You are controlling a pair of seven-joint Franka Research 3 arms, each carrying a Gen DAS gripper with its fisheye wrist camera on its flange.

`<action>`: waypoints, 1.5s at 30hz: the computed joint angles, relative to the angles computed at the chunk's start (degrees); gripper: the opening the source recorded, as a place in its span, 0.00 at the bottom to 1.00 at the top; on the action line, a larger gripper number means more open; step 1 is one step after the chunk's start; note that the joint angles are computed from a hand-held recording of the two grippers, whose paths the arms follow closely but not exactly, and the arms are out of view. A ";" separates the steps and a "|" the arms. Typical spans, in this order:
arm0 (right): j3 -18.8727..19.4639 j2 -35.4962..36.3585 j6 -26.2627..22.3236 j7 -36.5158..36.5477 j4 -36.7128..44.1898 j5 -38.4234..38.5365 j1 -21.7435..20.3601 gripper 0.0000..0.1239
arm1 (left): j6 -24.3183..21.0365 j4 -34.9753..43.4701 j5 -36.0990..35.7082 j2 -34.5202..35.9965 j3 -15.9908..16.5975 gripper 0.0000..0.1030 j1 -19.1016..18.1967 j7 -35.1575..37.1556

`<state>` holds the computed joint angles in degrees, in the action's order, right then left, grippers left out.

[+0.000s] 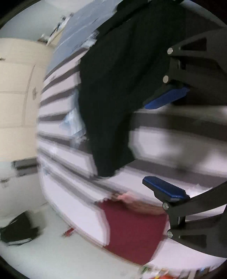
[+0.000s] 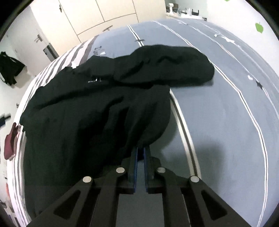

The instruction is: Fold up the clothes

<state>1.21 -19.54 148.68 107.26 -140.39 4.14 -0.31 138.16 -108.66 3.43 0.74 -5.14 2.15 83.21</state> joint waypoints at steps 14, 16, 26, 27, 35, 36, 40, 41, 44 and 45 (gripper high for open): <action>0.07 6.21 7.33 -0.37 -0.72 5.31 2.16 0.40 | -0.51 -27.68 -14.53 -18.87 0.41 0.57 -10.50 6.17; 0.33 8.70 8.96 1.24 0.45 4.01 1.99 0.42 | -2.36 -25.77 -17.05 -18.19 2.22 0.03 -11.67 10.64; -2.00 -5.00 0.81 -7.98 -2.17 7.65 2.16 0.07 | -10.99 -17.04 -27.76 -26.95 6.53 0.03 -10.22 15.11; -1.87 -8.40 -2.16 -7.46 -2.55 6.68 0.98 0.07 | -11.63 -15.80 -27.04 -27.24 6.76 0.03 -9.54 14.13; 0.13 -11.79 -10.99 0.12 4.49 -4.79 -10.34 0.00 | -7.38 -8.30 -16.95 -11.63 4.89 0.33 -2.52 5.51; -0.37 -9.62 -10.51 -0.44 5.05 -4.61 -9.67 0.00 | -7.12 -9.85 -16.47 -11.44 4.61 0.40 -1.87 4.48; -2.69 -8.08 -13.32 -4.41 1.83 1.24 -4.59 0.03 | -6.91 -14.55 -14.82 -12.33 3.62 0.52 -0.65 0.94; -2.42 -9.73 -12.86 -4.96 -0.26 1.61 -4.02 0.04 | -6.32 -16.38 -14.40 -13.77 3.61 0.56 -0.58 1.30; -1.93 -16.06 -12.42 -4.01 -7.92 5.33 -2.34 0.29 | -6.08 -20.64 -11.46 -17.79 3.86 0.62 -0.48 2.71; -1.36 -18.47 -13.31 -3.00 -10.48 6.04 -2.19 0.34 | -6.72 -21.66 -10.64 -18.71 4.09 0.64 -0.46 3.20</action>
<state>-0.16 -38.01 135.37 104.27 -150.88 10.18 -2.50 131.44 -130.32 -7.21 -17.97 -1.05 1.69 86.41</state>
